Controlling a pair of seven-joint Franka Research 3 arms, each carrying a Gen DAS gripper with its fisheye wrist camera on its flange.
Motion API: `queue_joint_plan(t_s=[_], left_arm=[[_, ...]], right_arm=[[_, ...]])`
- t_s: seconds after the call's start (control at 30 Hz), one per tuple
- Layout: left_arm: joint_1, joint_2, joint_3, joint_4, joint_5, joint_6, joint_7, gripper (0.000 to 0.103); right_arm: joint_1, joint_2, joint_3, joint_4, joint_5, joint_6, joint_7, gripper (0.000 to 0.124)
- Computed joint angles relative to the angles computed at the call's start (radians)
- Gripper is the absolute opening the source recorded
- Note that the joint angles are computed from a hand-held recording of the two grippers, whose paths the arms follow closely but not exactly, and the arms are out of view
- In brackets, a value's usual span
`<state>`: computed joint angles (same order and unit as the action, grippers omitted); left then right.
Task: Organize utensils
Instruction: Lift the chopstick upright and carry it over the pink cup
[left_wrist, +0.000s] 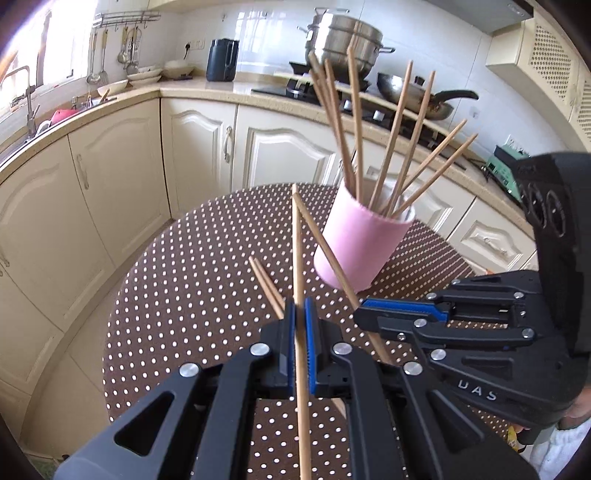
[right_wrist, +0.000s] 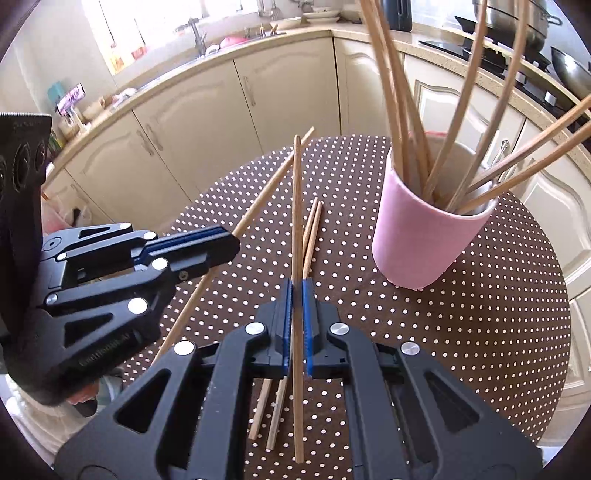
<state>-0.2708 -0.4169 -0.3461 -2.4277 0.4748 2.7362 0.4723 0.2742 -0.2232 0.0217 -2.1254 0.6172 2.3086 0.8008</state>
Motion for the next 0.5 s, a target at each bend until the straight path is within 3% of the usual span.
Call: queue_joint_plan(t_s=[0.13, 0.33, 0.43, 0.5], left_arm=[[0.014, -0.015, -0.002, -0.009, 0.018, 0.083, -0.024, 0.005], [0.086, -0.031, -0.060, -0.009, 0.089, 0.175, -0.105, 0.005], [0.174, -0.040, -0.126, -0.003, 0.168, 0.238, -0.190, 0.005], [0.276, -0.052, -0.201, 0.008, 0.240, 0.303, -0.278, 0.005]], right_arm=[[-0.008, -0.010, -0.033, 0.008, 0.073, -0.014, -0.044, 0.006], [-0.030, -0.034, -0.073, 0.009, 0.198, -0.044, -0.124, 0.006], [-0.045, -0.050, -0.088, 0.014, 0.248, -0.047, -0.152, 0.006], [-0.053, -0.061, -0.102, 0.017, 0.295, -0.054, -0.167, 0.006]])
